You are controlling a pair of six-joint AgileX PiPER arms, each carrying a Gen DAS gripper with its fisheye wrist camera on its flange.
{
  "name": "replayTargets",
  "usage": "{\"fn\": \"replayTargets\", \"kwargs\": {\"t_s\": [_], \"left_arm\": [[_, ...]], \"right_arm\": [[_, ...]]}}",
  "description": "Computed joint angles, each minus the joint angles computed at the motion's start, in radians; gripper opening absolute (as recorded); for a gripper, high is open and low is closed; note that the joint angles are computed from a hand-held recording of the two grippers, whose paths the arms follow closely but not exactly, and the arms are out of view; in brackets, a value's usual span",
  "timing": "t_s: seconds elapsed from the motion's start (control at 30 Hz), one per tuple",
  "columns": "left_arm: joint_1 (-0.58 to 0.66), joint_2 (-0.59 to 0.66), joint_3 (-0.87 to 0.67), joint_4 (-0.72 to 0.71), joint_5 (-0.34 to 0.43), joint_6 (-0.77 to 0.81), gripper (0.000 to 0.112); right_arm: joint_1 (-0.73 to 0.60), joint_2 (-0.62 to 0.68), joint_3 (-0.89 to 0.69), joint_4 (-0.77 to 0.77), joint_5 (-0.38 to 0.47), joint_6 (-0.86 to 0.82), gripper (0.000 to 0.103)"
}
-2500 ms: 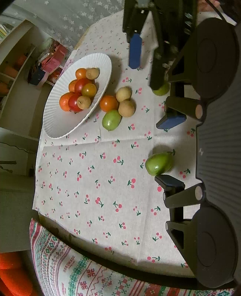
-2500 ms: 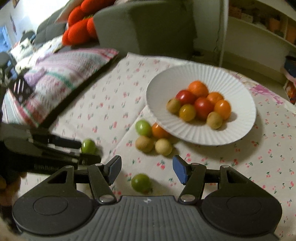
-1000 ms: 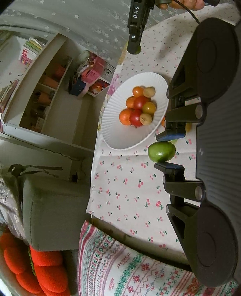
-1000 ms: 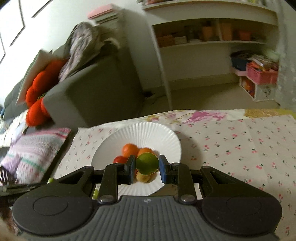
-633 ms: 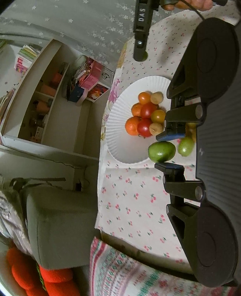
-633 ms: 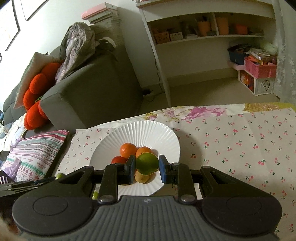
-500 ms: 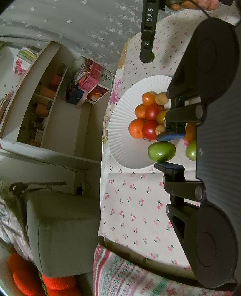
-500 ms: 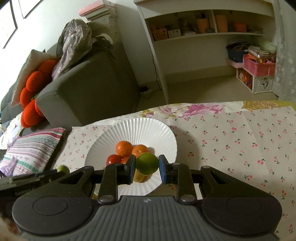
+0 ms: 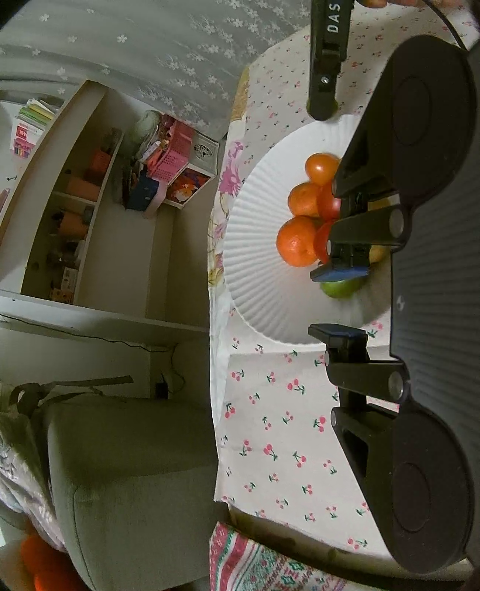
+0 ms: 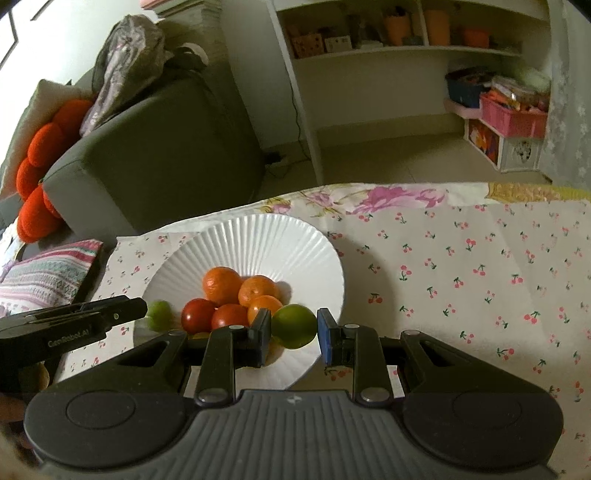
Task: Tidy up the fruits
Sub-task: 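Carry the green tomatoes with both tools onto the plate and open both tools, then grasp a green tomato with the left tool while the right tool grasps an orange tomato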
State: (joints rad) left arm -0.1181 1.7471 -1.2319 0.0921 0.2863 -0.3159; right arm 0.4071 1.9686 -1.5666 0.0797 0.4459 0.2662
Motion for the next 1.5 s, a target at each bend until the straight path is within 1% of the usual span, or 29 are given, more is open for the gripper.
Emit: {"fn": "replayTargets", "kwargs": {"t_s": [0.03, 0.13, 0.23, 0.3, 0.47, 0.53, 0.6, 0.63, 0.7, 0.93, 1.0, 1.13, 1.27, 1.5], "left_arm": [[0.001, 0.004, -0.001, -0.019, -0.002, 0.021, 0.011], [0.000, 0.012, -0.005, -0.018, 0.000, 0.024, 0.011], [0.015, 0.008, 0.002, -0.128, -0.015, 0.126, 0.011], [0.019, 0.005, 0.004, -0.167, -0.021, 0.162, 0.011], [0.028, 0.003, 0.005, -0.224, -0.023, 0.204, 0.011], [0.033, 0.001, 0.005, -0.237, -0.020, 0.207, 0.011], [0.038, -0.005, 0.005, -0.250, -0.017, 0.209, 0.012], [0.040, -0.008, 0.003, -0.263, -0.014, 0.214, 0.012], [0.046, -0.015, 0.008, -0.304, -0.012, 0.244, 0.012], [0.056, -0.039, 0.016, -0.374, 0.015, 0.288, 0.014], [0.058, -0.047, 0.023, -0.382, 0.021, 0.292, 0.015], [0.061, -0.067, 0.040, -0.383, 0.038, 0.282, 0.021], [0.050, -0.082, 0.049, -0.312, 0.057, 0.218, 0.022], [0.022, -0.127, 0.094, -0.184, 0.090, 0.120, 0.026]], "right_arm": [[-0.003, 0.008, -0.006, 0.011, 0.004, -0.006, 0.024], [-0.005, 0.023, -0.018, 0.024, 0.007, -0.007, 0.024], [-0.002, 0.031, -0.023, 0.024, -0.004, -0.008, 0.024], [-0.004, 0.037, -0.028, 0.043, -0.006, -0.024, 0.024], [-0.007, 0.049, -0.031, 0.063, -0.017, -0.043, 0.025], [-0.008, 0.046, -0.025, 0.043, -0.029, -0.019, 0.027], [-0.011, 0.041, -0.018, 0.054, -0.043, -0.022, 0.028], [-0.012, 0.041, -0.018, 0.062, -0.045, -0.023, 0.030], [-0.012, 0.035, -0.015, 0.052, -0.048, -0.008, 0.031], [-0.018, 0.027, -0.019, 0.099, -0.030, -0.045, 0.031], [-0.016, 0.023, -0.023, 0.084, -0.021, -0.029, 0.031], [-0.022, 0.009, -0.015, 0.132, -0.016, -0.067, 0.031], [-0.016, -0.007, -0.002, 0.183, -0.012, -0.125, 0.031], [0.031, -0.063, 0.051, 0.200, -0.028, -0.210, 0.033]]}}
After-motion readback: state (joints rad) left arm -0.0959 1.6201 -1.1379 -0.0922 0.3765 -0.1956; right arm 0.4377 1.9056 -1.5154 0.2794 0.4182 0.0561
